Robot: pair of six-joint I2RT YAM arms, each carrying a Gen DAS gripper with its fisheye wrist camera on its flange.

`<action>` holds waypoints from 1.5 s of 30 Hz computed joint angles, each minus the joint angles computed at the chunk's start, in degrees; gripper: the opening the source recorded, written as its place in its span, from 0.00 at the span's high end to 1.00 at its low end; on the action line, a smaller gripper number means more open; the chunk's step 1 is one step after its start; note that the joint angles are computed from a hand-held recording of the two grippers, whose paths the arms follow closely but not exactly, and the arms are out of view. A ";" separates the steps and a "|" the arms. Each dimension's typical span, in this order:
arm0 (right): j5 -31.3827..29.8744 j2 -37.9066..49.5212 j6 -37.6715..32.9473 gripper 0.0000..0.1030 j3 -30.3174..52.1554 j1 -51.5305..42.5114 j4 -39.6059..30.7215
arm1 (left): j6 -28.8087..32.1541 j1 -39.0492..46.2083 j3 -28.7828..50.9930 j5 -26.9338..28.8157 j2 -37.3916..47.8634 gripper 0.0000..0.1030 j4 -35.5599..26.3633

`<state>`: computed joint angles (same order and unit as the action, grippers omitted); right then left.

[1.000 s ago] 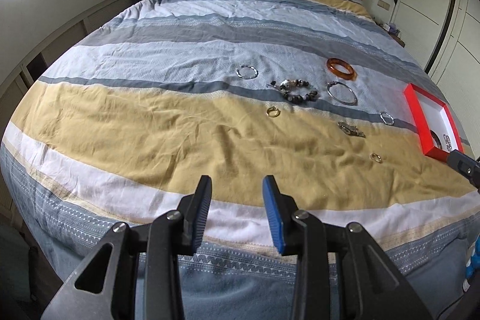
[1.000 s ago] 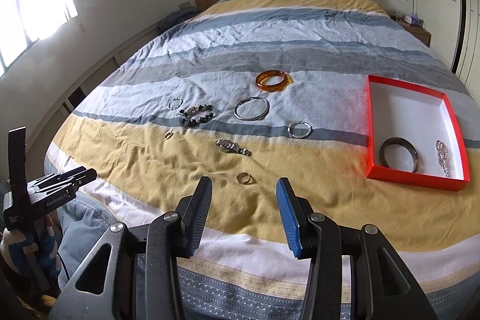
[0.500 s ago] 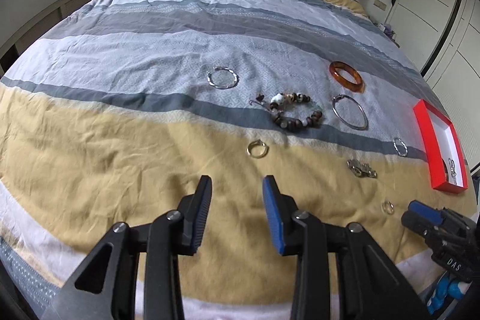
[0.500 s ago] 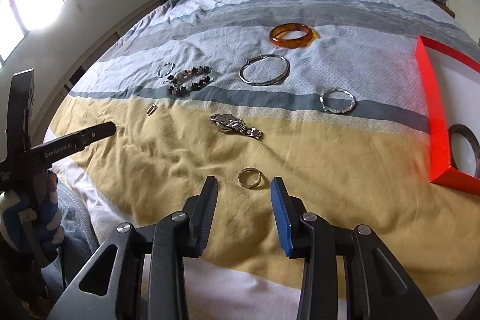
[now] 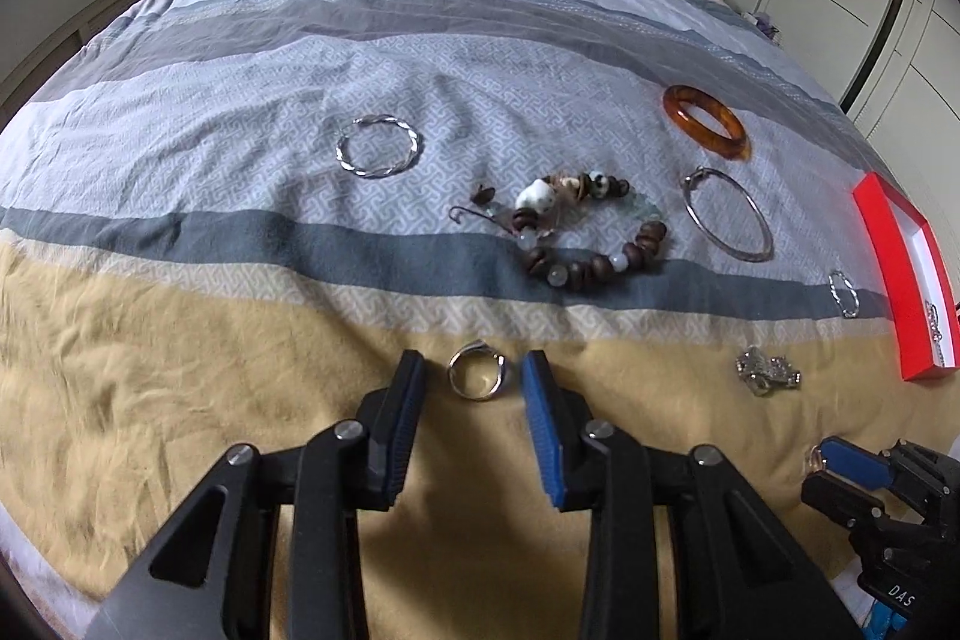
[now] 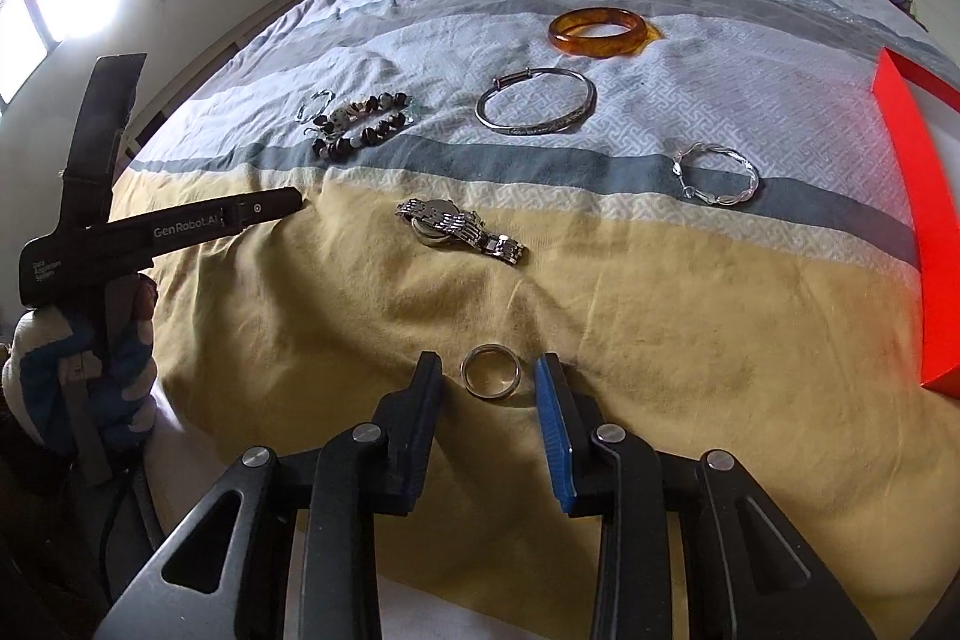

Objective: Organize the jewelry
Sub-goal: 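Grasp the small silver ring with the left tool, then carry the silver ring in the left tool over the red box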

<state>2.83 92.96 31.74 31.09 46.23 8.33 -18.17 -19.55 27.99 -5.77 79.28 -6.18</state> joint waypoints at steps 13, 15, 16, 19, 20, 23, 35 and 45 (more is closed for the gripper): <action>-1.23 -1.40 -0.68 0.80 -1.36 0.02 1.55 | -1.25 -2.90 -0.11 -2.30 -5.01 0.83 -4.25; -0.73 -3.98 -0.47 0.80 -2.11 0.31 0.63 | -1.99 -4.65 0.32 -3.22 -7.35 0.83 -6.62; -0.30 -5.63 -0.37 0.80 -2.50 0.50 -0.19 | -2.48 -5.73 0.68 -3.69 -8.54 0.83 -7.84; 1.16 -12.07 0.03 0.80 -4.19 0.55 -3.60 | -4.56 -9.60 2.49 -4.71 -10.92 0.83 -11.15; 1.67 -14.58 0.16 0.80 -4.85 0.41 -5.05 | -5.45 -11.35 3.34 -5.21 -11.30 0.83 -12.10; 2.93 -23.82 0.34 0.80 -7.24 -0.93 -11.11 | -8.53 -16.75 6.42 -6.24 -10.57 0.83 -13.85; -10.75 -56.74 -22.80 0.80 -9.66 -39.18 -40.79 | -13.41 -36.41 30.65 -7.31 11.35 0.83 -14.04; -23.88 -20.07 -44.47 0.80 3.48 -68.61 -24.19 | -10.14 -38.29 80.32 -1.78 50.04 0.83 -26.11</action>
